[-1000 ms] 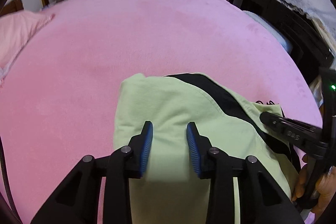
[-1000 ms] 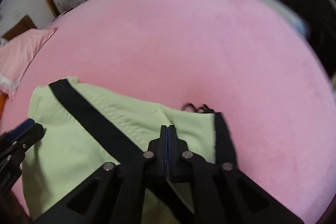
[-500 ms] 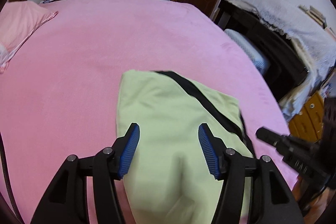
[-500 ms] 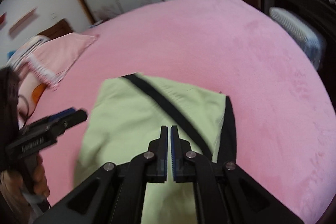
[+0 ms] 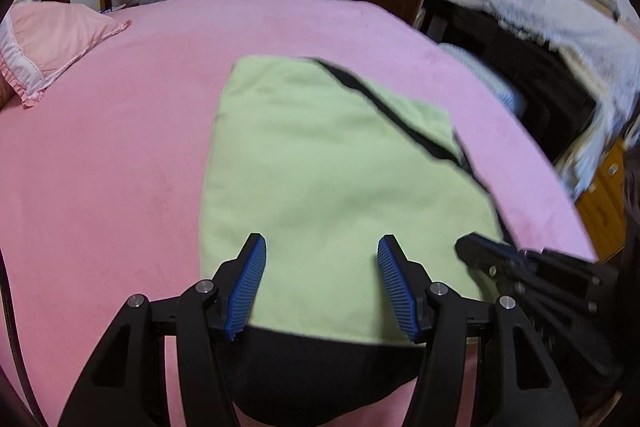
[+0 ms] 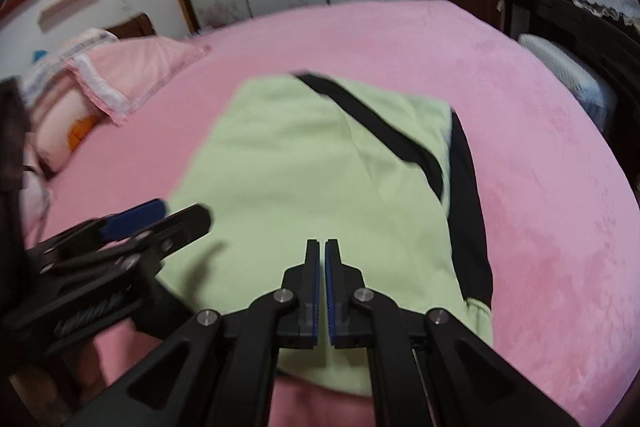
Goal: Fold large clothes
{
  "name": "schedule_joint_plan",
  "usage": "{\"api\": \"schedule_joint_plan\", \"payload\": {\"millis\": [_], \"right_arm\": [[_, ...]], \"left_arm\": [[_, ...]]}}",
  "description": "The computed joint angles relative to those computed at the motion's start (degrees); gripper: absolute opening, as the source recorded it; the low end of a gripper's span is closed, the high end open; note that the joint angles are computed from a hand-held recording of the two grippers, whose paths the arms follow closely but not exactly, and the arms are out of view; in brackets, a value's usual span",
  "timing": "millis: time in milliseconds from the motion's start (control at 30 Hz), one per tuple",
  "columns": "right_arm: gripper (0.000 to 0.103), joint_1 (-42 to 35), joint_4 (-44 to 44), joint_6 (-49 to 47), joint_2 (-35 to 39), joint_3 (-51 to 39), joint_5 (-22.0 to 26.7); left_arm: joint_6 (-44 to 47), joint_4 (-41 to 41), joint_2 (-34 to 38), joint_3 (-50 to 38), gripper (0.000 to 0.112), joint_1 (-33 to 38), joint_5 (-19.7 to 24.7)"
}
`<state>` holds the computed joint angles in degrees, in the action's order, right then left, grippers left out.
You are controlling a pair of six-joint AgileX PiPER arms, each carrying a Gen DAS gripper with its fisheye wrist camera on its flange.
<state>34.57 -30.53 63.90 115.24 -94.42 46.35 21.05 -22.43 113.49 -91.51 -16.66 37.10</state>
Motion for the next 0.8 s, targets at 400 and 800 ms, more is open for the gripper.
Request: {"api": "schedule_joint_plan", "payload": {"millis": [400,800], "right_arm": [[0.000,-2.6,-4.8,6.0,-2.6,11.2,1.1],[0.000,-1.8,-2.7,1.8,1.3,4.9,6.9]], "left_arm": [[0.8,3.5,-1.0,5.6,0.057,-1.7,-7.1],[6.9,-2.5,-0.6,7.1,0.057,-0.8,-9.0]]}}
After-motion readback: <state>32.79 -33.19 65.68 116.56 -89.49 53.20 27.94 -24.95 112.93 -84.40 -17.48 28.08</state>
